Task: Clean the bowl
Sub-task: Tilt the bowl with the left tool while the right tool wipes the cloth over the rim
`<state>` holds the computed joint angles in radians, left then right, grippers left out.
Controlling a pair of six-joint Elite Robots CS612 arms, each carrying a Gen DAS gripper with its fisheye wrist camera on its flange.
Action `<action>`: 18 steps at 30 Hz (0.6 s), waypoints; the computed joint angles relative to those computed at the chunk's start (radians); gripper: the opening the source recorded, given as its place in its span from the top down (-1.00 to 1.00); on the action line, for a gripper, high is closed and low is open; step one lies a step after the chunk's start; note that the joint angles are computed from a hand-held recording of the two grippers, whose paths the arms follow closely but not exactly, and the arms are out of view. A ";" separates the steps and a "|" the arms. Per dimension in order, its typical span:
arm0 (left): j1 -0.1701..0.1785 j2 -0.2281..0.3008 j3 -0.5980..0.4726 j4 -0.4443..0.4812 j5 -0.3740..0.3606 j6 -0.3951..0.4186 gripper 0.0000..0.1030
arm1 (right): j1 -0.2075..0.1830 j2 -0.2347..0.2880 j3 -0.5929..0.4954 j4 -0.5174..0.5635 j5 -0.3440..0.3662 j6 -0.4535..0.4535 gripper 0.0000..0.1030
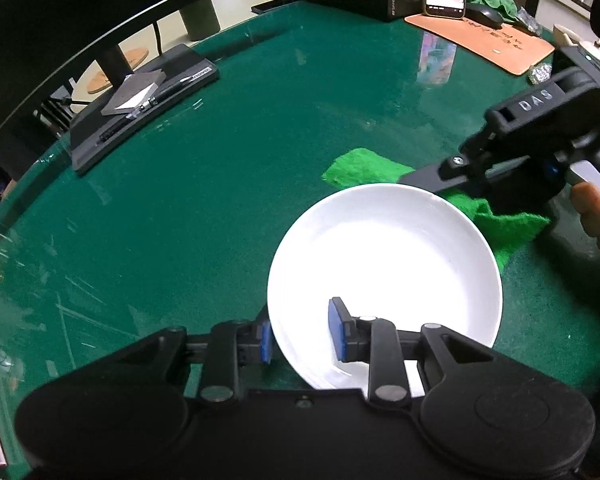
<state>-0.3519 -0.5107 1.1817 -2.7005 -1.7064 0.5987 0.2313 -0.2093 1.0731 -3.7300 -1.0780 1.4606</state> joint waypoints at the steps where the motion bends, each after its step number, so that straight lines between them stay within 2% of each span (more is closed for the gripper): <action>1: -0.001 0.000 -0.001 0.002 0.000 0.005 0.43 | 0.000 -0.006 0.018 -0.016 0.008 0.010 0.74; 6: -0.004 0.001 -0.003 -0.006 0.006 0.016 0.41 | 0.000 -0.020 0.060 -0.060 0.028 0.033 0.74; 9: -0.008 0.002 -0.004 -0.008 0.021 0.024 0.40 | 0.001 0.001 0.008 -0.035 0.004 0.034 0.74; 13: -0.014 0.002 -0.004 -0.012 0.042 0.038 0.38 | 0.001 0.028 -0.066 0.020 0.003 -0.010 0.73; 18: -0.019 0.000 0.001 -0.021 0.052 0.037 0.34 | -0.004 0.005 -0.003 -0.013 0.029 -0.008 0.75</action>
